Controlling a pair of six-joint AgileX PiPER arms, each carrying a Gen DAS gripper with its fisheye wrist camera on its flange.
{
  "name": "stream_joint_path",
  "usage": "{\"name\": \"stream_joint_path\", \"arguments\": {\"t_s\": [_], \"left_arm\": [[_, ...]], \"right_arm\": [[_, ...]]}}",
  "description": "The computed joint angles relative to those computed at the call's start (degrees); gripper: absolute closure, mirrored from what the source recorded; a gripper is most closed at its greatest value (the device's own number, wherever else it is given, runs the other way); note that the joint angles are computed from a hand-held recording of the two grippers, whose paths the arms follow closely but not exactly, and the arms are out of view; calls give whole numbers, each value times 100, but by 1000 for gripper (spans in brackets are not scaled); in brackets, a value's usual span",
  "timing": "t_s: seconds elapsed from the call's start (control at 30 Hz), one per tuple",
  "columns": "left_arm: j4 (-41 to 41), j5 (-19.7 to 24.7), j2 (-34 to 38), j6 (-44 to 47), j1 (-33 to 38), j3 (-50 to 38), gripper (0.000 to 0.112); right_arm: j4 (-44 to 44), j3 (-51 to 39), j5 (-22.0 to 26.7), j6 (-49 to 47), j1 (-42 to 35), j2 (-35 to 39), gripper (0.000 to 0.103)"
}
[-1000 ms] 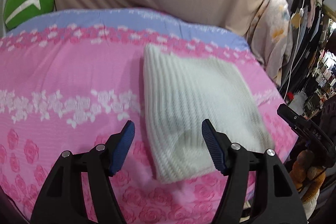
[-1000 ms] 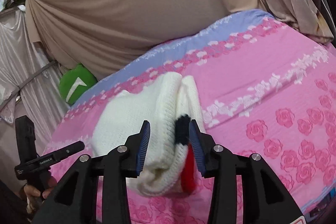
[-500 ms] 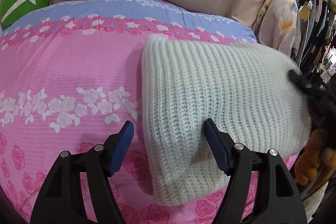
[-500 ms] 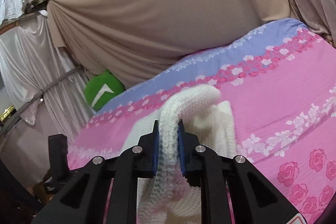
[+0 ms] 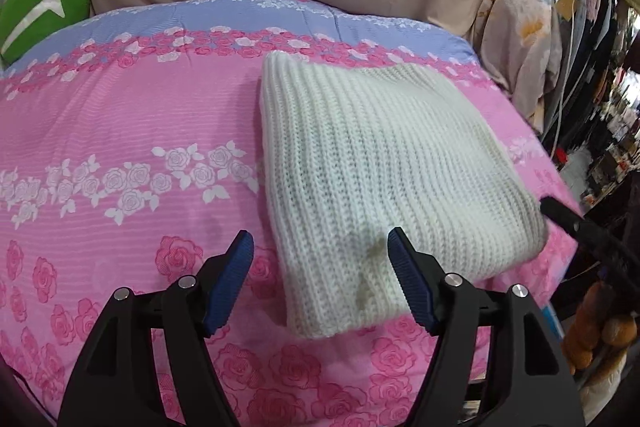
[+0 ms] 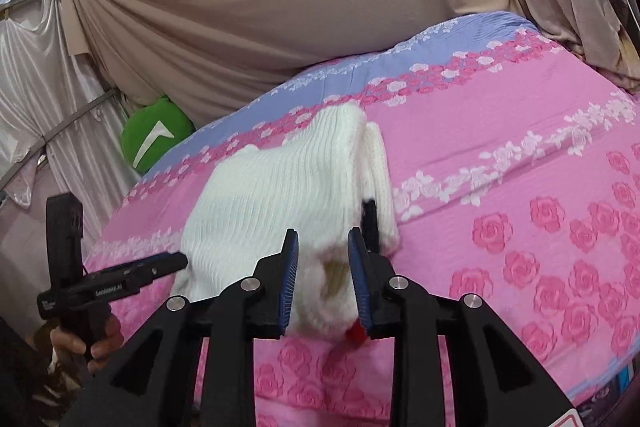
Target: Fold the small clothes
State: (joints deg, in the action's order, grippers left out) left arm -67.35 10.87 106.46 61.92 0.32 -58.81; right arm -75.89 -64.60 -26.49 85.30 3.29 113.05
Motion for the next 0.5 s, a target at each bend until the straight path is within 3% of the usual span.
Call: {"name": "stream_joint_path", "arguments": {"t_s": [0.03, 0.13, 0.23, 0.3, 0.37, 0.4, 0.5], "left_arm": [[516, -71, 186, -494, -81, -110, 45], [1754, 388, 556, -1865, -24, -443, 45], [1912, 251, 406, -2002, -6, -254, 45], [1851, 203, 373, -1931, 8, -160, 45], [1682, 131, 410, -1778, -11, -123, 45], [1687, 90, 425, -1785, -36, -112, 45], [2010, -84, 390, -2065, -122, -50, 45]], "right_arm": [[11, 75, -12, -120, 37, 49, 71], [113, 56, 445, -247, 322, 247, 92], [1008, 627, -300, -1046, 82, -222, 94], [1032, 621, -204, -1037, 29, -273, 94], [729, 244, 460, -782, 119, 173, 94], [739, 98, 573, -765, 128, 460, 93], [760, 143, -4, -431, -160, 541, 89]]}}
